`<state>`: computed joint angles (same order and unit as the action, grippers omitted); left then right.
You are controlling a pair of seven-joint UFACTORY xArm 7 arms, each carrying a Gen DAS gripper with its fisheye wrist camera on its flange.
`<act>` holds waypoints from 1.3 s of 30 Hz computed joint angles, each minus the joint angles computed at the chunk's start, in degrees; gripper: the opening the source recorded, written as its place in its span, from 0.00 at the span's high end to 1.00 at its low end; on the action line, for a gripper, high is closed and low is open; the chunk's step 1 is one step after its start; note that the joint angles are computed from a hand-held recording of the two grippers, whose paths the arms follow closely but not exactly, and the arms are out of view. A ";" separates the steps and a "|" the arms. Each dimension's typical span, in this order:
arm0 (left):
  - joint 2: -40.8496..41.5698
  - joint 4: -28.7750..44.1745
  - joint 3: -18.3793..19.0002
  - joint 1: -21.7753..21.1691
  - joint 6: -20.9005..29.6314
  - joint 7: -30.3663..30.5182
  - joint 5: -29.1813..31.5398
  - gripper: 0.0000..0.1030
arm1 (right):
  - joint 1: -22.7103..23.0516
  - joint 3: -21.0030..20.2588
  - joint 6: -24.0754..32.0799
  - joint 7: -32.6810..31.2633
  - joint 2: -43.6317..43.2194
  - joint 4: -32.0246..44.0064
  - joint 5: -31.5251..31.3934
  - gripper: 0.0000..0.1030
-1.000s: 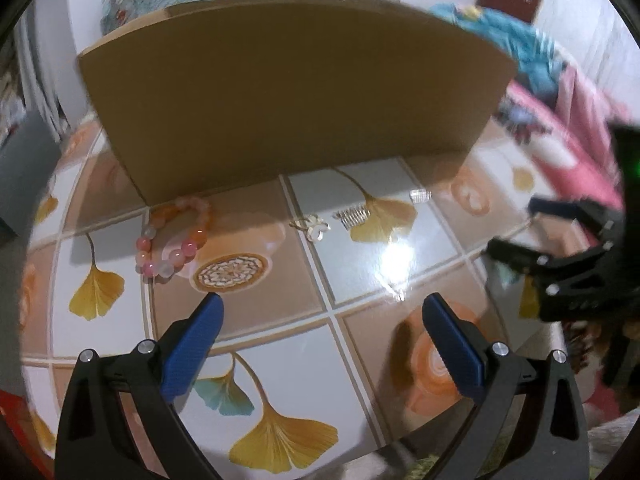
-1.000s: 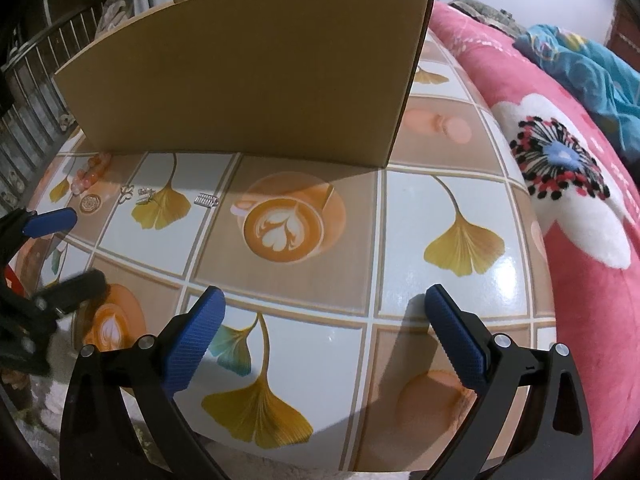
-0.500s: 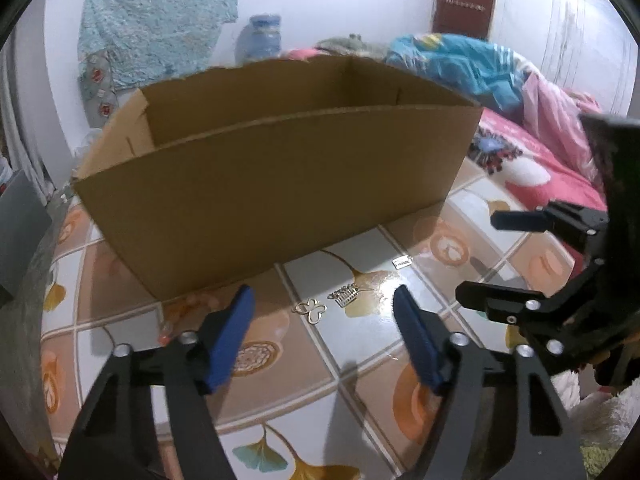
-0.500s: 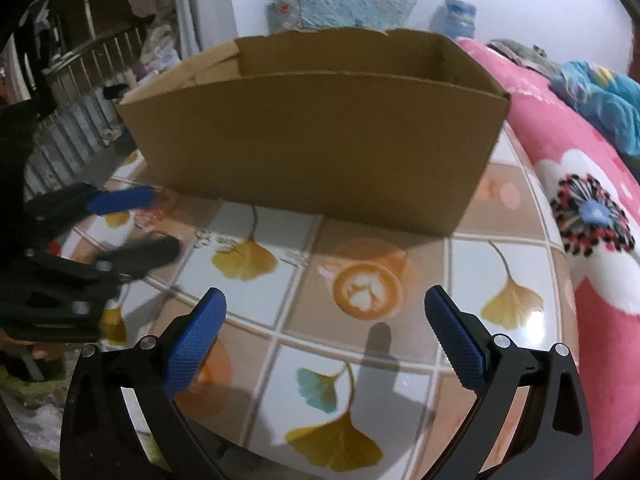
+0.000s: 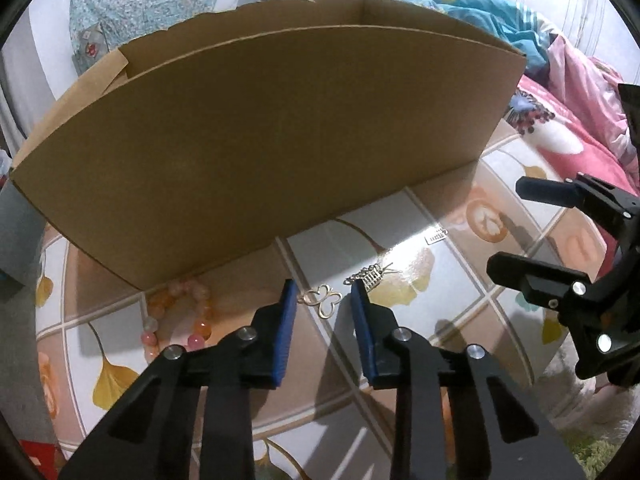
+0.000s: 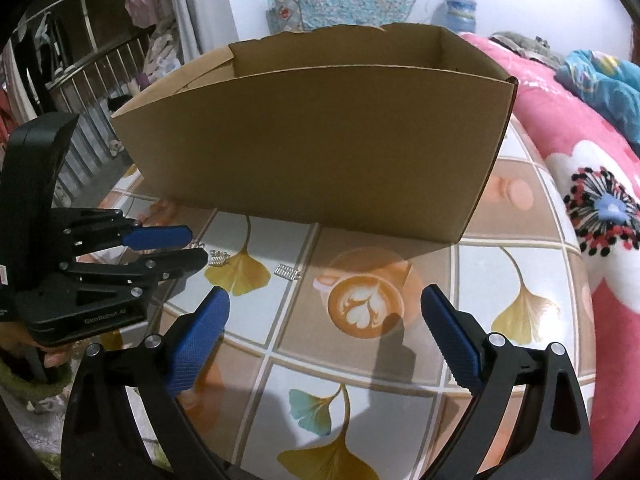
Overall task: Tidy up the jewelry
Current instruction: 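Grasp the silver butterfly charm with the left gripper while the right gripper grasps the silver spring charm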
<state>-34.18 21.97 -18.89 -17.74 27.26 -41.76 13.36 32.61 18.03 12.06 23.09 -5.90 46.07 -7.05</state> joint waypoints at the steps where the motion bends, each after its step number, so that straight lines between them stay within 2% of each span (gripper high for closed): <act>1: 0.27 0.35 -0.30 0.19 0.46 -0.01 0.33 0.75 | 0.04 -0.06 -0.35 -0.12 0.11 -0.03 0.16 0.11; 6: 1.74 1.63 -0.60 0.08 1.29 0.31 1.30 0.81 | 0.37 -0.59 -1.46 -1.41 -0.33 -0.87 2.13 0.13; 15: 0.74 0.78 0.16 -0.64 0.62 0.06 0.78 0.81 | 0.30 -1.03 -2.31 -3.06 -1.71 -2.14 4.29 0.13; 20: -2.48 -0.38 0.85 -0.98 1.26 0.68 -0.32 0.81 | -0.08 -0.68 -3.12 -3.11 -2.70 -2.96 3.92 0.14; 23: -4.99 -1.12 0.91 -0.83 2.08 0.72 -0.81 0.81 | -1.01 0.38 -3.75 -1.78 -2.74 -2.94 1.86 0.19; 28: -8.66 -2.29 0.77 -0.54 2.72 0.47 -1.53 0.81 | -1.12 0.93 -3.27 -1.21 -1.28 -1.27 -0.58 0.33; 31: -10.70 -3.33 1.12 -0.71 2.90 0.57 -2.28 0.81 | -0.25 0.77 -2.87 -2.01 -0.02 0.01 -0.47 0.39; 33: -11.38 -3.84 1.23 -0.62 2.59 0.58 -2.65 0.81 | 1.13 0.31 -3.11 -4.23 1.27 1.16 1.73 0.45; 36: -12.64 -4.85 1.85 -0.72 2.00 0.95 -3.40 0.81 | 2.28 0.33 -2.86 -5.80 3.44 3.21 3.45 0.48; 39: -13.33 -5.47 2.25 -0.64 1.44 1.44 -3.98 0.81 | 3.07 0.72 -2.63 -4.16 6.41 5.71 2.40 0.51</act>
